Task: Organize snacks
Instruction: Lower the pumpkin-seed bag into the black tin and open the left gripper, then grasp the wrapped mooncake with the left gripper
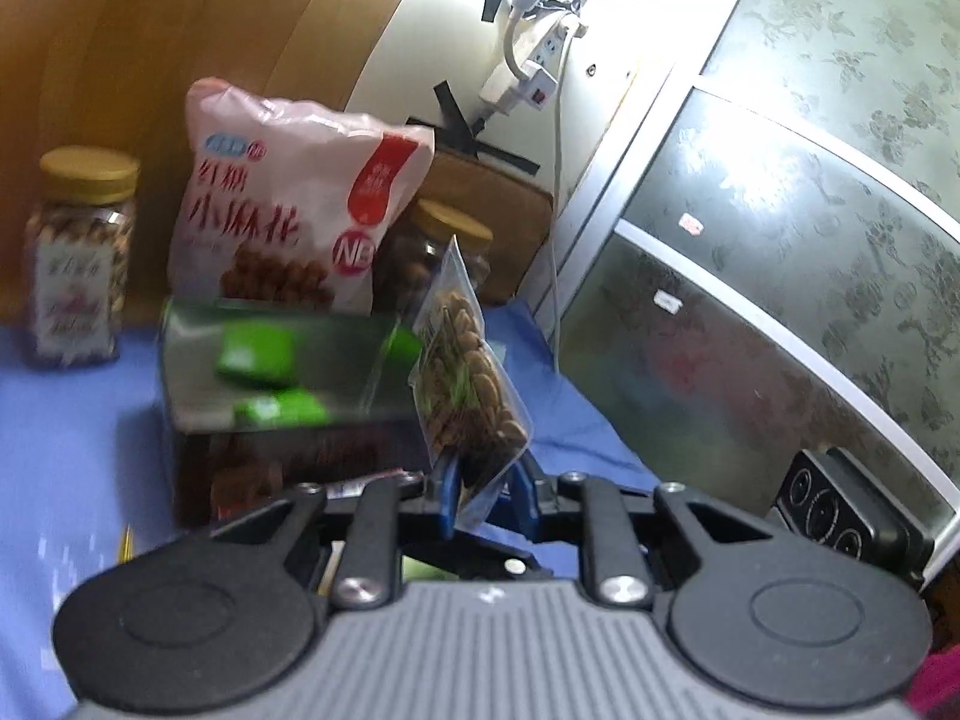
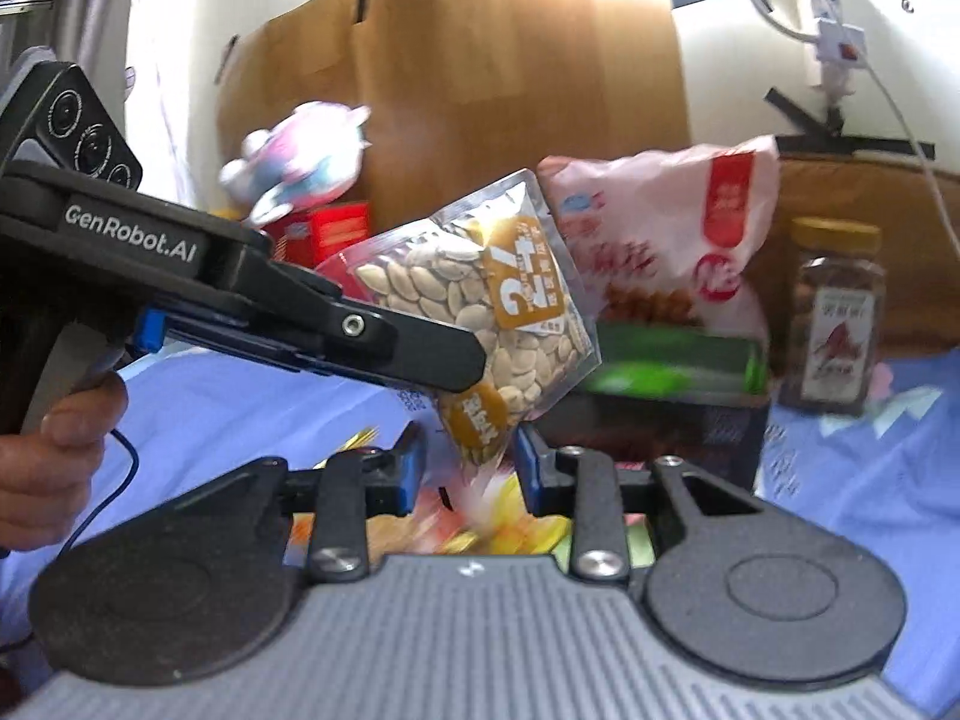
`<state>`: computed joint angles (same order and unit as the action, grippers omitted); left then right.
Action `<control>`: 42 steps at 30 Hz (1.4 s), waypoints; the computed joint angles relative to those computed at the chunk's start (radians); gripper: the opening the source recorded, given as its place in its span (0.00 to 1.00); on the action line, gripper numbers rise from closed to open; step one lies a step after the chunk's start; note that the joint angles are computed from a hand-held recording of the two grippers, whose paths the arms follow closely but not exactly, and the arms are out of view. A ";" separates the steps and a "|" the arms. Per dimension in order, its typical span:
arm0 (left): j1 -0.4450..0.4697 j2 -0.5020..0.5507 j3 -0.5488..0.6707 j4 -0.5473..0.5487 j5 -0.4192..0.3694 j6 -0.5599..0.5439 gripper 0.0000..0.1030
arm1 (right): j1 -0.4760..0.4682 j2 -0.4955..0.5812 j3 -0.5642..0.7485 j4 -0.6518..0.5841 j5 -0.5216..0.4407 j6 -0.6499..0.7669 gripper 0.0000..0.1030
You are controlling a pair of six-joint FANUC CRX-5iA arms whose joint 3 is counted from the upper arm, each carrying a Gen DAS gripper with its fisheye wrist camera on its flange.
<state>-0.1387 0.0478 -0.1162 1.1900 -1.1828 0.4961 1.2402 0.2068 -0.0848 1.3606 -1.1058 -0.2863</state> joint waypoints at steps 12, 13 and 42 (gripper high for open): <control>-0.076 0.277 0.337 -0.159 0.079 0.195 0.18 | -0.107 0.020 0.020 -0.056 -0.070 -0.053 0.40; -0.079 0.275 0.336 -0.182 0.107 0.203 0.18 | -0.107 0.014 0.012 -0.062 -0.078 -0.076 0.40; 0.166 0.020 -0.090 -0.092 0.019 0.095 0.40 | 0.043 0.108 0.174 -0.367 0.129 0.155 0.64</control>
<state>0.0270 0.0679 -0.2064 1.0983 -1.1634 0.5913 1.2834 0.3149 0.0890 0.9935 -0.9764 -0.1315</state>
